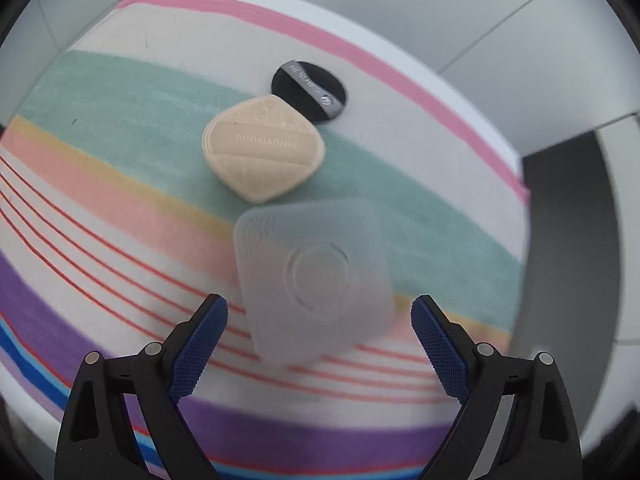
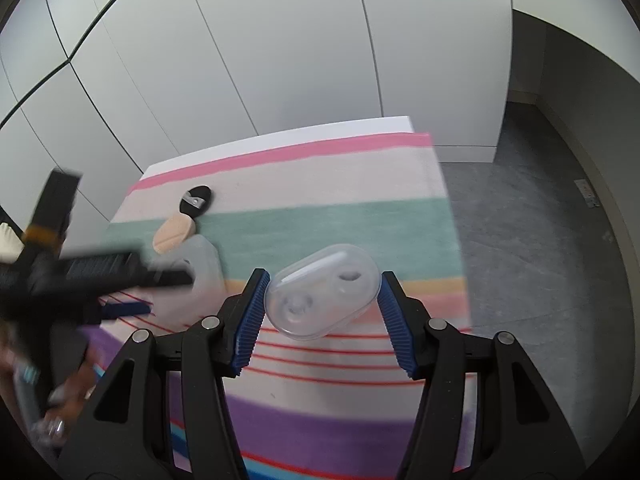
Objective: Organize objects
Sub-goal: 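Grasp the clear square case with the left tool while the right grasps the clear lens case, then lift both clear cases and carry them toward the cardboard box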
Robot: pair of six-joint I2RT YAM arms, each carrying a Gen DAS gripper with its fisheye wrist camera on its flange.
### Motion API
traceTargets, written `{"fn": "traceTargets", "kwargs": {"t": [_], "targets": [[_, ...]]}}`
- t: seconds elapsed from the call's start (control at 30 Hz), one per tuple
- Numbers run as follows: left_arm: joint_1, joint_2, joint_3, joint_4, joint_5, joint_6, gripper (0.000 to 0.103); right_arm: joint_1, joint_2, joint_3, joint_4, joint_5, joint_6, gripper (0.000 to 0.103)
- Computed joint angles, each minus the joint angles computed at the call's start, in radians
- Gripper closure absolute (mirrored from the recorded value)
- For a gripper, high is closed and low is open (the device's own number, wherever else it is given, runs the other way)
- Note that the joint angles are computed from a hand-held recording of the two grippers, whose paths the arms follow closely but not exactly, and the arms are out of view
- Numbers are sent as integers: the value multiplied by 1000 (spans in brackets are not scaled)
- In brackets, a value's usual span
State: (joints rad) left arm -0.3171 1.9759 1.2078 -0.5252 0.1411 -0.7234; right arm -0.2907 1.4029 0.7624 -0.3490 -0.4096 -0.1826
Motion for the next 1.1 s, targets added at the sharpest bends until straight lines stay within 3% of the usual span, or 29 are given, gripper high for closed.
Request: {"fn": "traceTargets", "kwargs": {"t": [0.17, 0.2, 0.23, 0.27, 0.4, 0.6, 0.77, 1.0, 1.1], "targets": [[-55, 131, 164, -103, -86, -7, 0, -16, -27, 12, -72, -9, -66, 45], [-71, 142, 185, -126, -123, -1, 4, -13, -39, 10, -81, -8, -70, 45], [-85, 143, 199, -151, -158, -1, 17, -8, -48, 12, -93, -5, -70, 45], [-102, 134, 197, -163, -203, 4, 18, 1, -54, 15, -106, 0, -68, 45], [-124, 101, 172, -181, -233, 84, 18, 17, -95, 13, -153, 16, -60, 45], [-124, -102, 58, -202, -326, 173, 18, 68, -153, 42, -254, 72, -4, 45], [-60, -329, -26, -277, -352, 260, 18, 225, -233, 107, -333, 236, 115, 45], [78, -529, 79, -487, -359, 429, 18, 483, -276, 358, -535, 398, 296, 45], [104, -600, 175, -593, -345, 482, 18, 601, -276, 496, -656, 529, 358, 45]]}}
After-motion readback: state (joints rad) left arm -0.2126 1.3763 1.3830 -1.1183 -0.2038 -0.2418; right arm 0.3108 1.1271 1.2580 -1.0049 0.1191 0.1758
